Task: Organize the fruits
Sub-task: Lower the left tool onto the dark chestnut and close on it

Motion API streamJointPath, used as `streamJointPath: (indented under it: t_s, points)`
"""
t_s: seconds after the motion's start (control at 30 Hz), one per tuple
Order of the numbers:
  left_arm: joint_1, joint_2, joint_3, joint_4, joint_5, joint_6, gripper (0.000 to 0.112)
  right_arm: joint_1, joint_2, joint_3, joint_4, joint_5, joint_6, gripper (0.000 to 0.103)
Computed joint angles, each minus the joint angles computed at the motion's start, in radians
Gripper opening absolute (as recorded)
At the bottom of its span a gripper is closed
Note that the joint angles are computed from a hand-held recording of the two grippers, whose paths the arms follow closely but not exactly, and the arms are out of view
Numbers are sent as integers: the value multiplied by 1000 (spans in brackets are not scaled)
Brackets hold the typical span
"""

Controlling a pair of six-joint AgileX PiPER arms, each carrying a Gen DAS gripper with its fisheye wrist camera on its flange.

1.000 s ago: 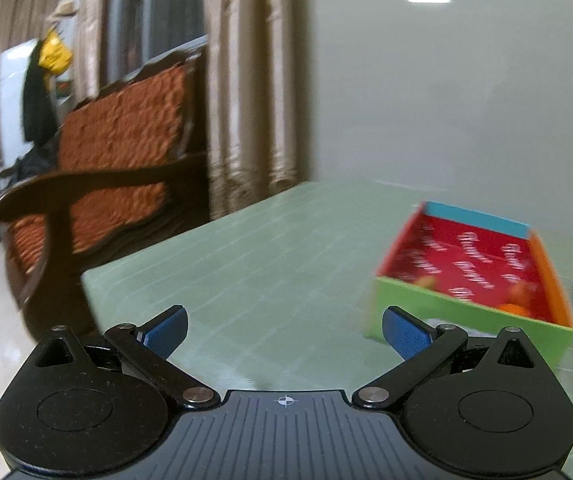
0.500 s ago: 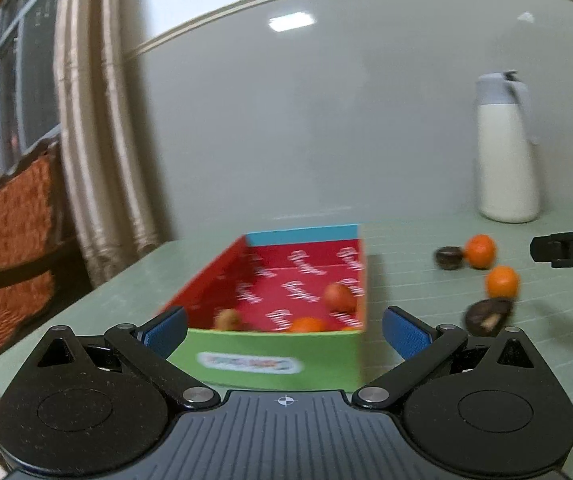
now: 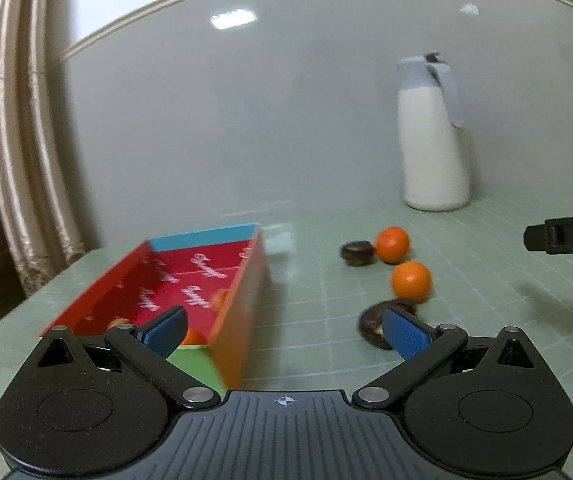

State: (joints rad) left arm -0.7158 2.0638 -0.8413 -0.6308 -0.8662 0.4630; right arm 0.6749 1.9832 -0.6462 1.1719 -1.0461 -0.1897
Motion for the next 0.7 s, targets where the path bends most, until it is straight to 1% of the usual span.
streamJointPath:
  t_s: [0.33, 0.7]
  points:
    - [-34, 56, -107, -11, 108, 39, 103, -8, -8, 72, 5, -26, 57, 95]
    - [-18, 129, -276, -14, 288, 44, 102, -20, -20, 120, -8, -37, 109, 95]
